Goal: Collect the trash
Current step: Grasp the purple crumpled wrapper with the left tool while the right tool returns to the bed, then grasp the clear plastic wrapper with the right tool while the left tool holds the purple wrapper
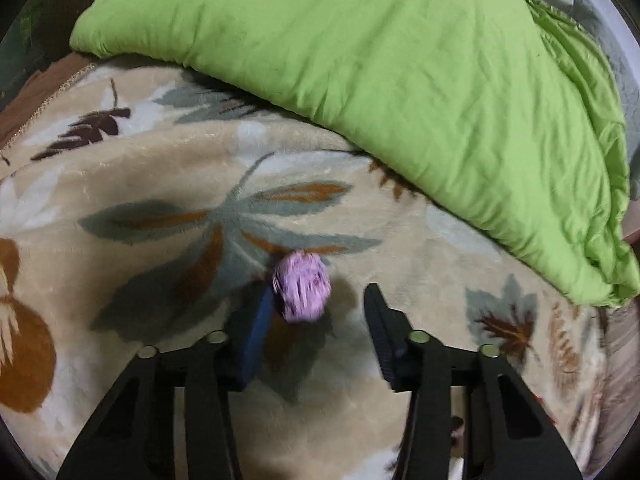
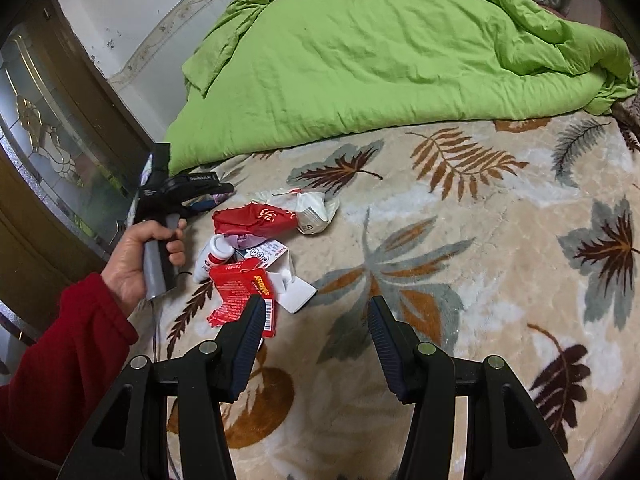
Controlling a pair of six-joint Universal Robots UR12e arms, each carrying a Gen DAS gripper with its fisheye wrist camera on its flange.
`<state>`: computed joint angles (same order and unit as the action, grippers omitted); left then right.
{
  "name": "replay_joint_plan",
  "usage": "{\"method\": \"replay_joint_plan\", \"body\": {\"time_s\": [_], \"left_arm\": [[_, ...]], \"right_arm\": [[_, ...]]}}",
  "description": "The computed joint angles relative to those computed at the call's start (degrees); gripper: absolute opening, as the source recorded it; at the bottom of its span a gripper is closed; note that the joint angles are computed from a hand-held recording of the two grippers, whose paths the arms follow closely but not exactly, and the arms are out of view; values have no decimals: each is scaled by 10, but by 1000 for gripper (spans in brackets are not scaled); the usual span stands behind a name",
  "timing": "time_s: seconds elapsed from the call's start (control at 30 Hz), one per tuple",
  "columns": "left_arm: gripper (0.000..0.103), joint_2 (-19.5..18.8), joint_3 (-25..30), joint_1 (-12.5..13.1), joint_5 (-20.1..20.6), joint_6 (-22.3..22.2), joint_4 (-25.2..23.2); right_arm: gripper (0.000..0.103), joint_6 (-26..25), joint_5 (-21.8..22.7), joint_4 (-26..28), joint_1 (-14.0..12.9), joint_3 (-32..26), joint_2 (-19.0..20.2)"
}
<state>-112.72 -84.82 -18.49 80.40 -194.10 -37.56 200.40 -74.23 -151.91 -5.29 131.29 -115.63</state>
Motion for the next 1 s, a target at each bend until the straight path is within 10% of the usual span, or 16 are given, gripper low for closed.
{"method": "replay_joint_plan", "body": {"time_s": [0.07,0.7,0.8,1.0], "left_arm": [[24,2,-6,-4,14,15,13],[24,164,-196,-4,-97,101,127],[24,172,-207,-6,-99,103,140],[24,185,-222,-15,-85,120,151]], "right_arm": [[57,-3,8,-7,0,-1,5],[57,95,63,-99,-11,-60,159],[36,128,97,-109,-18,-61,184],[25,137,75,-132,-13,-42,158]]}}
